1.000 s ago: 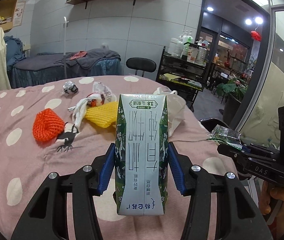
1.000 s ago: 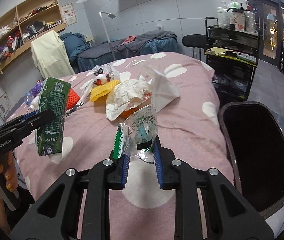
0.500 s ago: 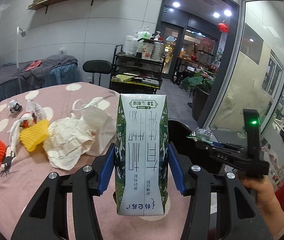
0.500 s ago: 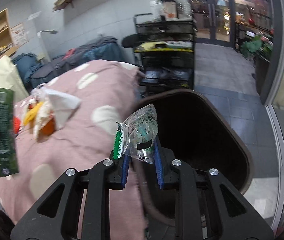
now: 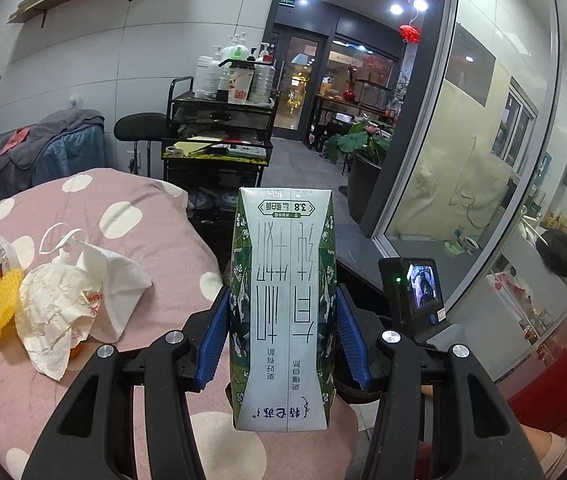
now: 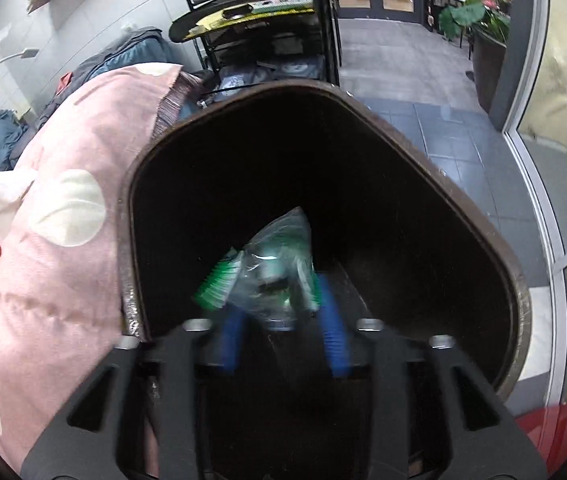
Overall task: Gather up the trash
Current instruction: 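Carry the wrapper to the brown bin and open the right tool, then lower the milk carton into the bin and open the left tool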
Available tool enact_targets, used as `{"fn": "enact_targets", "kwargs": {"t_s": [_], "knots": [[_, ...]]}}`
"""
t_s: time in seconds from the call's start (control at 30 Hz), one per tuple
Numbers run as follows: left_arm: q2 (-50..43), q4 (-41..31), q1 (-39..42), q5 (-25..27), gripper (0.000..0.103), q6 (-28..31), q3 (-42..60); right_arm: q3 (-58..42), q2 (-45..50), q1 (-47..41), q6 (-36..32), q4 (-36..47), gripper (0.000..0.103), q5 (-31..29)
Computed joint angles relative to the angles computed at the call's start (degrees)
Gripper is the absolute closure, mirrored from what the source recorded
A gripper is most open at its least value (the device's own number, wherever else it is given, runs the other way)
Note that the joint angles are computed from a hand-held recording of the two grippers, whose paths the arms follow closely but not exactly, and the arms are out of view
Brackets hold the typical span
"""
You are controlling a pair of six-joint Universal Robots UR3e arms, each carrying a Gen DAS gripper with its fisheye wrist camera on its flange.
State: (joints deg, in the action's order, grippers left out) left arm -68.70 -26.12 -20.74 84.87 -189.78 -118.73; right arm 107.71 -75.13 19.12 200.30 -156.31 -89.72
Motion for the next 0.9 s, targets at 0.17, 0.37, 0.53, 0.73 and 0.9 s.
{"fn": "enact_targets", "kwargs": {"t_s": [0.17,0.37,0.53,0.73,0.9], "knots": [[-3.8,0.8,-2.0,0.0,0.053,-0.6,2.0,2.6,-1.5,1.7,0.1,-2.7,0.022,-2.7],[-9.0,1.0,-4.6,0.7,0.053,-1.0,5.7,8.6,-7.4,4.5,1.2,-7.6,0.019,-7.1],[-14.7,0.3,-5.9,0.2,0.053,-1.1,10.6,12.5,-13.8,5.5,2.2,-9.0,0.018,-10.8],[-23.0,-1.8,-8.2,0.1,0.053,-1.6,18.3,17.6,-23.2,4.0,4.3,-7.4,0.018,-13.6],[-29.9,-4.7,-9.7,0.4,0.053,-1.9,25.0,20.8,-29.8,1.4,5.1,-4.6,0.018,-14.8]]}}
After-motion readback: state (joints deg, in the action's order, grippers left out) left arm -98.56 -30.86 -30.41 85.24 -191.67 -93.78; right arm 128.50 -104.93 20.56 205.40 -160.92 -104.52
